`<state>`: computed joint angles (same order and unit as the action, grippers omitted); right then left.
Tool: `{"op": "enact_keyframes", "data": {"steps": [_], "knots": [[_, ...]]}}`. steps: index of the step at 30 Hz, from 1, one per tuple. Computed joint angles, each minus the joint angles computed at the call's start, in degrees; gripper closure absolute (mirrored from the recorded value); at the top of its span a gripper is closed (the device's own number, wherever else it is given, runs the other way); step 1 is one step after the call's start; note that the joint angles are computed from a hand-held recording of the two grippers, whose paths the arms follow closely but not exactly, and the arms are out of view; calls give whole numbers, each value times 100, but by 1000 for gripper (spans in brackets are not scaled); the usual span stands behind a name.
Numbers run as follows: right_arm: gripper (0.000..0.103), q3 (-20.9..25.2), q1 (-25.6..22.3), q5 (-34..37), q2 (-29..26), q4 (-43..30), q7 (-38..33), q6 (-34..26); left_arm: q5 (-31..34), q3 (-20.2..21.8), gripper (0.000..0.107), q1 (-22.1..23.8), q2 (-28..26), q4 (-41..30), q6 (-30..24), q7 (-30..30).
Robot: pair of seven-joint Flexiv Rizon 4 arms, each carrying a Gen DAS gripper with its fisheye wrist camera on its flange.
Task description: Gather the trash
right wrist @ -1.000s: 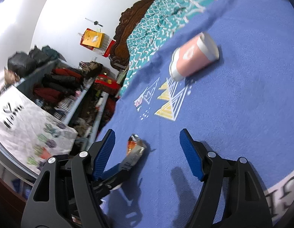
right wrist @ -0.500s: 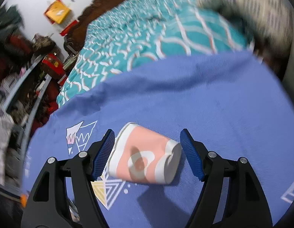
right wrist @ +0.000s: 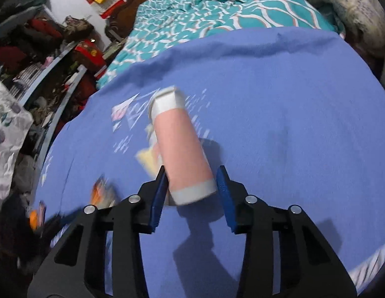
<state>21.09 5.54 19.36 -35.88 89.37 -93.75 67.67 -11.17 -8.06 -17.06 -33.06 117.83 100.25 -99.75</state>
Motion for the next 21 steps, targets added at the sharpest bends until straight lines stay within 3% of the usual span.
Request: {"op": "enact_keyframes", "data": {"steps": [6, 10, 13, 15, 21], "knots": [[62, 913, -561, 1308, 871, 1408, -789, 612, 27, 21, 36, -29, 12, 3, -12, 23], [59, 1217, -844, 2342, 1135, 1679, -1300, 649, 23, 7, 36, -20, 6, -12, -43, 30], [50, 1157, -793, 2811, 1156, 1627, -1422, 573, 24, 36, 36, -43, 3, -23, -56, 38], [29, 1116, -712, 3057, 1165, 1625, -1572, 554, 29, 27, 36, -30, -7, -24, -50, 46], [27, 762, -211, 3165, 1356, 1932, -1801, 1122, 24, 38, 35, -38, -10, -29, -54, 52]]}}
